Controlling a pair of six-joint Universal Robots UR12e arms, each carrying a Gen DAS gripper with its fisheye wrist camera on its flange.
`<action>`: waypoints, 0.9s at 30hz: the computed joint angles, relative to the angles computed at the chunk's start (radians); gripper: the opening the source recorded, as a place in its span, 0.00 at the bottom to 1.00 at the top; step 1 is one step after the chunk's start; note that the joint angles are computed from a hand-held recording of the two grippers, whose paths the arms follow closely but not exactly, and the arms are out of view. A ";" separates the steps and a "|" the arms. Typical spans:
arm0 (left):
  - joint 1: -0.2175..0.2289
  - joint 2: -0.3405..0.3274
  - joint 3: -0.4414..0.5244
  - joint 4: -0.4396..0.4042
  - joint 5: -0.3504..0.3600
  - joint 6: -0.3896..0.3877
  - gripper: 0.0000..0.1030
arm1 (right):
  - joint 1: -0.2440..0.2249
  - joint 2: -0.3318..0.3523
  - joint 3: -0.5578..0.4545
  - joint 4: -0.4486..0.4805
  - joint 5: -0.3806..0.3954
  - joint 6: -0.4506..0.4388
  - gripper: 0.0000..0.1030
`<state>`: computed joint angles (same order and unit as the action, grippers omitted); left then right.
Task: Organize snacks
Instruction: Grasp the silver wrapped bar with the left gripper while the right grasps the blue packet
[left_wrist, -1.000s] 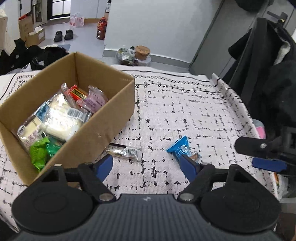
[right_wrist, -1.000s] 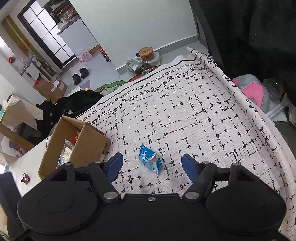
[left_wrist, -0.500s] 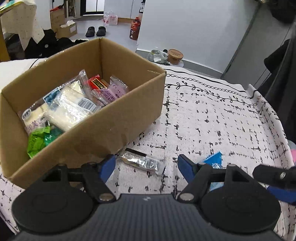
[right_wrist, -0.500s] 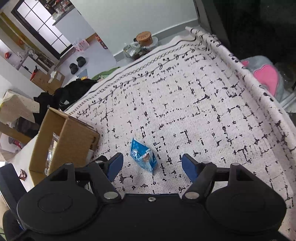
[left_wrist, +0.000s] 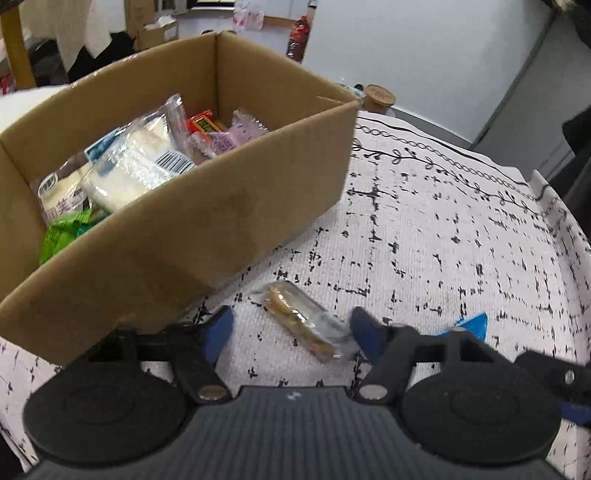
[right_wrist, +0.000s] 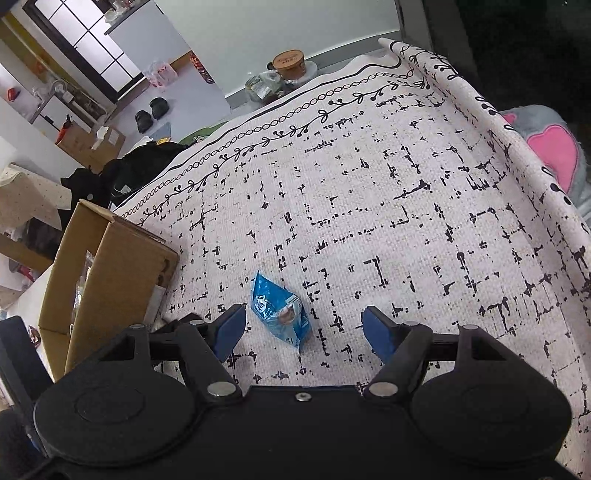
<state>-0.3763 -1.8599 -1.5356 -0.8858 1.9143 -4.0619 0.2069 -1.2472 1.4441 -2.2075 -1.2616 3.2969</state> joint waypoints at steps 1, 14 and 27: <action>0.000 0.001 -0.001 0.002 -0.003 0.005 0.41 | 0.001 0.001 -0.001 -0.002 -0.003 0.000 0.68; 0.007 0.028 -0.027 0.121 -0.054 0.070 0.17 | 0.027 0.010 -0.005 -0.024 -0.026 -0.063 0.68; 0.019 0.064 -0.031 0.143 -0.032 0.098 0.17 | 0.079 0.051 -0.039 0.011 -0.114 -0.158 0.29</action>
<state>-0.3572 -1.7954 -1.5668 -0.7427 1.8823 -3.9644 0.2856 -1.1962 1.4052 -2.1961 -1.3758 3.1385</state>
